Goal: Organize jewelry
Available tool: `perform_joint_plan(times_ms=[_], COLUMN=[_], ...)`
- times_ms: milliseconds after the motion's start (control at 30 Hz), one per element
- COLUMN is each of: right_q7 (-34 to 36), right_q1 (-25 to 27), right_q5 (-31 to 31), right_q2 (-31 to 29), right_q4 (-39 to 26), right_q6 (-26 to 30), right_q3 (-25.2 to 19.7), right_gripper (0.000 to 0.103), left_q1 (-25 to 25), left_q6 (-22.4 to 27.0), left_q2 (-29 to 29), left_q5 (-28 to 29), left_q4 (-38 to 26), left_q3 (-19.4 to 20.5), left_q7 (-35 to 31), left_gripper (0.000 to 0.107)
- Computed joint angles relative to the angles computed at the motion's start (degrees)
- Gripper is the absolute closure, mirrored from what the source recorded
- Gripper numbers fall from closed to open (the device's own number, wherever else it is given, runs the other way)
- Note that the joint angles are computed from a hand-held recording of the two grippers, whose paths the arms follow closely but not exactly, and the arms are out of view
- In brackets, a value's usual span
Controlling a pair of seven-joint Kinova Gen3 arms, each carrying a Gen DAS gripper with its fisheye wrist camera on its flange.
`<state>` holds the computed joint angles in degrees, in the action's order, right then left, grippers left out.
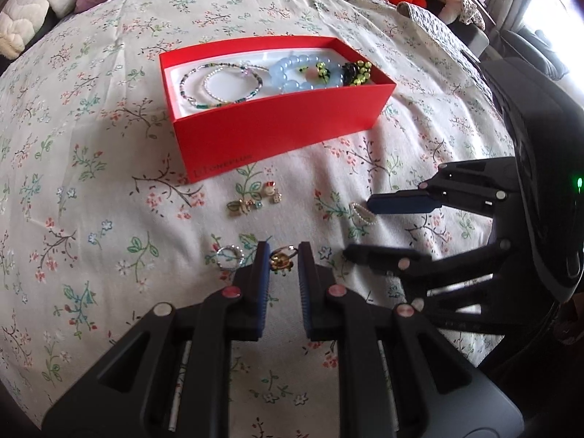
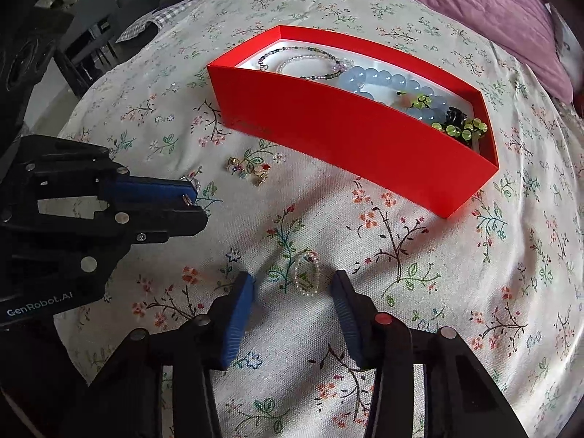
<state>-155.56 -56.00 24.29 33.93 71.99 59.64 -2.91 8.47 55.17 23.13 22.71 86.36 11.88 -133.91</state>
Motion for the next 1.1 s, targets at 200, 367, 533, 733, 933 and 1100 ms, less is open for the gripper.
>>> perform_joint_plan(times_ms=[200,367,533,733,933,1100], right_q7=[0.35,0.47,-0.64,-2.82,-5.26,-7.04], right_q1=[-0.19,0.23,-0.10,-0.88,-1.86,-2.05], right_q5=[0.56,-0.09,0.28,1.60,3.91,5.42], right_q2=[0.35,0.47,-0.40,-1.06,-2.03,-3.23], right_q4=[-0.28,-0.42,0.65,1.51,1.94,2.37], right_q6=[-0.19,-1.11,-1.73,-2.04,-1.56,-1.13], right_q3=[-0.02,0.04,0.35,0.68,1.06,0.87], right_gripper=[0.080,0.092,0.098,0.100,0.101,0.101], left_q1=[0.22,0.17,0.20,-0.13,-0.60,-0.86], left_q6=[-0.09,-0.27,-0.97,-1.02,-1.76,-1.97], left_q2=[0.10,0.02,-0.31,-0.39,-0.97,-1.26], left_q5=[-0.07,-0.08,-0.25,0.17,0.84,1.77], left_q4=[-0.17,0.04,0.37,0.06,0.17,-0.55], left_q3=[-0.08,-0.03,-0.09,-0.10,-0.01,0.01], left_q7=[0.46,0.36,0.32,0.49,0.24,0.60], left_gripper=[0.091,0.091,0.091,0.091,0.091,0.091])
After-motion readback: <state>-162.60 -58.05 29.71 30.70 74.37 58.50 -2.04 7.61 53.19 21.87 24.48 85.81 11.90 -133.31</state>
